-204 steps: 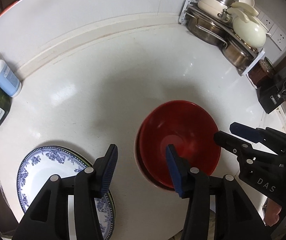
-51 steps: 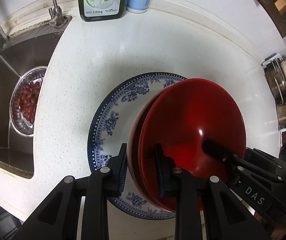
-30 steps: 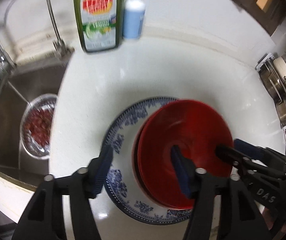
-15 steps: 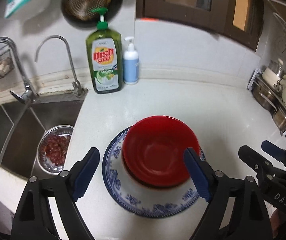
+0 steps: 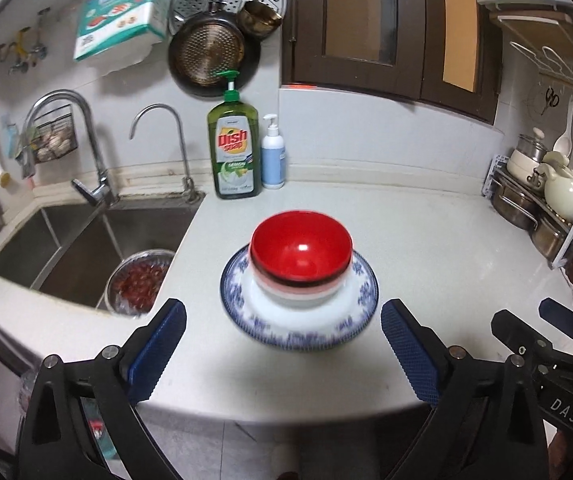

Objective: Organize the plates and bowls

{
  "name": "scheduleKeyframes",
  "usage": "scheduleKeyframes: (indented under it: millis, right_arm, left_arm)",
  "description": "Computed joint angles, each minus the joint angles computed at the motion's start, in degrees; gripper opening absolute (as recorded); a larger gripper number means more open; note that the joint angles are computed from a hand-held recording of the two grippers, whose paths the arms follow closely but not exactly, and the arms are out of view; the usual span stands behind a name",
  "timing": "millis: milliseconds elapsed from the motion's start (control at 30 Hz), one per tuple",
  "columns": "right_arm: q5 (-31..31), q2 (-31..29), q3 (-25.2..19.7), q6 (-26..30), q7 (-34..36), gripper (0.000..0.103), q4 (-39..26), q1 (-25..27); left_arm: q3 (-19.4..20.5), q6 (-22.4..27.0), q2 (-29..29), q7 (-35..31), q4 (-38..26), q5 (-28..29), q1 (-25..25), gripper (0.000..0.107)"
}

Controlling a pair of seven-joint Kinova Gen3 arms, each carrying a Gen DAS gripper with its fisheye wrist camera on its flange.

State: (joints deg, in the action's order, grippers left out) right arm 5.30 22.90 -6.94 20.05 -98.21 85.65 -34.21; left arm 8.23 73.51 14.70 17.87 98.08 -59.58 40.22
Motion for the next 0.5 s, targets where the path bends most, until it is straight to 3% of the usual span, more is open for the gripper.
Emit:
scheduleKeyframes:
  millis: [200, 333, 500]
  right_arm:
    - [1.19, -6.55, 0.89, -4.73, -0.78, 0.082, 9.29, -0.44]
    - [0.52, -9.93, -1.16, -8.69, 0.79, 0.082, 14.38, 1.49]
    - [-2.62, -11.96, -4.53, -9.47, 3.38, 0.089, 16.91, 4.52]
  left_arm:
    - [2.02, 8.14, 0.79, 3.42, -1.62, 0.96, 5.48, 0.102]
    - [2.79, 10.59, 0.49, 5.09, -1.55, 1.56, 7.51, 0.102]
    - [3.69, 13.45, 0.94, 5.95, -1.65, 1.16, 9.72, 0.102]
